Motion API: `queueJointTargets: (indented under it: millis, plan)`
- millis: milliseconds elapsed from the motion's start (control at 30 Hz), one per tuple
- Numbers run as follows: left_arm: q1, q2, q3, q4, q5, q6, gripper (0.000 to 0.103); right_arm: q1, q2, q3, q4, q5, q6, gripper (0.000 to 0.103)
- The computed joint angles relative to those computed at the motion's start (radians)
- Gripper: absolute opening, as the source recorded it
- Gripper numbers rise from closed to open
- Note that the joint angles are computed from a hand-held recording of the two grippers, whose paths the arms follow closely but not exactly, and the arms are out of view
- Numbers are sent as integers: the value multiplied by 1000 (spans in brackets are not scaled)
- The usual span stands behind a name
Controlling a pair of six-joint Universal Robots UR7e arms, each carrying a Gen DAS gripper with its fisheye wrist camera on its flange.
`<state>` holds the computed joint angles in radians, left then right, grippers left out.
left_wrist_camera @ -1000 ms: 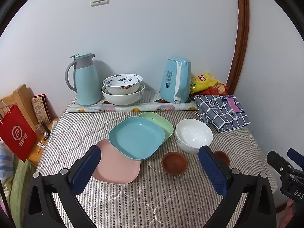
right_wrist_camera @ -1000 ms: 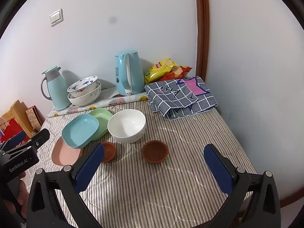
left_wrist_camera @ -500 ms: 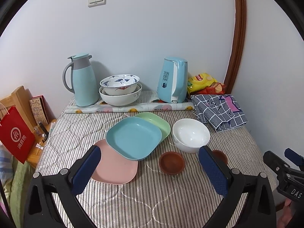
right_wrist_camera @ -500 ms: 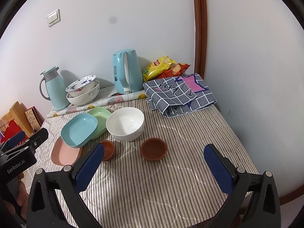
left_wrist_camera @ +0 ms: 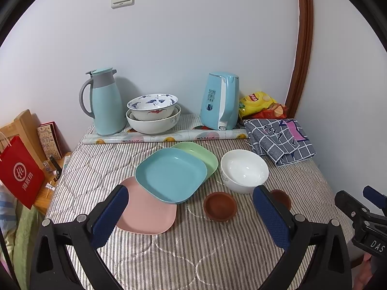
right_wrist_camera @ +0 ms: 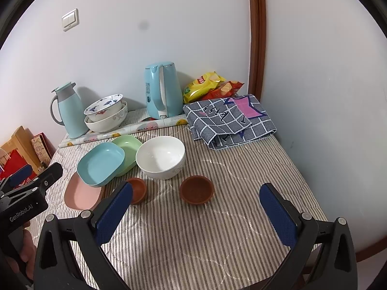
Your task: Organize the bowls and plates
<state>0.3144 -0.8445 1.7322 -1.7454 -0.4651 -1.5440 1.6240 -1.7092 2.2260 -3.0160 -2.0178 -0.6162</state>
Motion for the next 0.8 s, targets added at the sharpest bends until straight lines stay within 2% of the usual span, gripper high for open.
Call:
queueJointTargets:
  millis: [800]
  plan:
    - [5,-9,12,-6,4,-9,103,9,4,9,-13,6,-8,103]
